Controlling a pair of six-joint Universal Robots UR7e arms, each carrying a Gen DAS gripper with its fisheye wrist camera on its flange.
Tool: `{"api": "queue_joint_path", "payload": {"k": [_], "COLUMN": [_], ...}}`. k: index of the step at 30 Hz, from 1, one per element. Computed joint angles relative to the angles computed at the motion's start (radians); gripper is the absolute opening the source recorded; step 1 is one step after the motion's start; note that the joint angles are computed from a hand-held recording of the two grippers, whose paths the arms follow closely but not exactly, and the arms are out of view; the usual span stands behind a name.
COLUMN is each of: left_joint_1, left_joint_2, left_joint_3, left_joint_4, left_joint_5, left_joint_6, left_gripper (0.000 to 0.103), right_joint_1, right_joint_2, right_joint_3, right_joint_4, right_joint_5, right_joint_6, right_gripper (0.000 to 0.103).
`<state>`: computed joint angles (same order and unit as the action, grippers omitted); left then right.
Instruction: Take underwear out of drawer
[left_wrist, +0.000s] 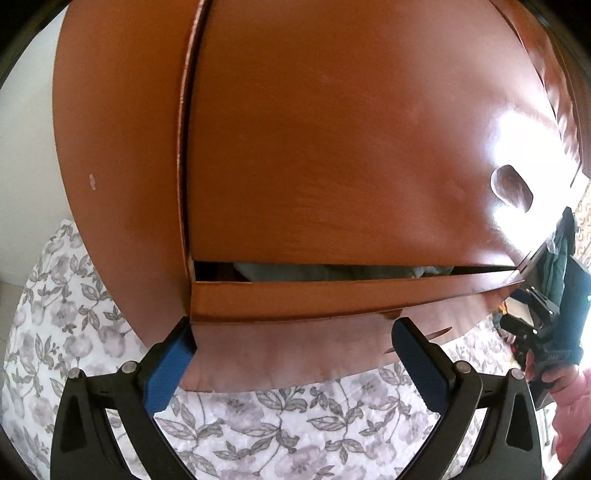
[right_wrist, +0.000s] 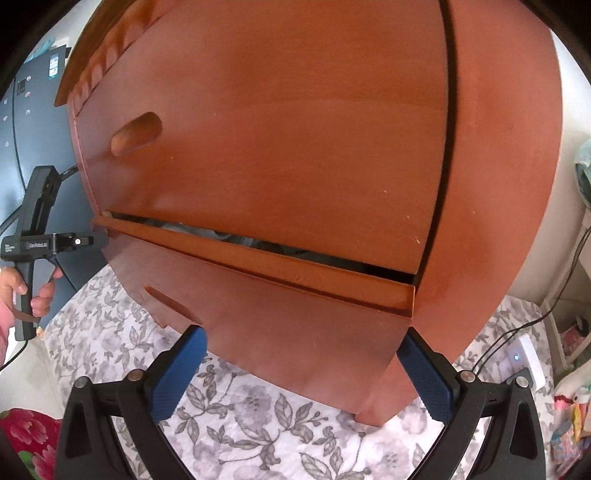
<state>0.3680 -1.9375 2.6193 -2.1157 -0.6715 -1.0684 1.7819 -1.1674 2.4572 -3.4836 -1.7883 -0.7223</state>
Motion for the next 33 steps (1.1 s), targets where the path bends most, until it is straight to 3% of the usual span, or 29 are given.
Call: {"api": "queue_joint_path", "payload": {"k": [10, 16, 24, 33], "left_joint_1": [0.019, -0.019, -0.154, -0.378], "left_joint_2": [0.027, -0.007, -0.115, -0.232], "left_joint_3": [-0.009, -0.005, -0.003, -0.003], "left_joint_4": [-0.024, 0.052, 0.322, 0.651], "left_joint_5": [-0.007, -0.019, -0.053, -0.138], "left_joint_6": [0.038, -0.008, -0.217, -0.546], "left_gripper": [0.103, 0.103, 0.103, 0.103], "right_joint_1": [0.008, 0.007, 0.026, 0.051], "right_joint_2": [-0.002, -0.021, -0.067, -0.183], "right_joint_3": [-0.004, 0.003, 0.063, 0.171], "right_joint_4": [0.01, 0.038, 0.035, 0.073], "right_joint_5": [-0.015, -0.007, -0.036, -0.058], "right_joint_6": [0.007, 0.025, 0.016, 0.017], "right_gripper": [0.103, 0.103, 0.103, 0.103]}}
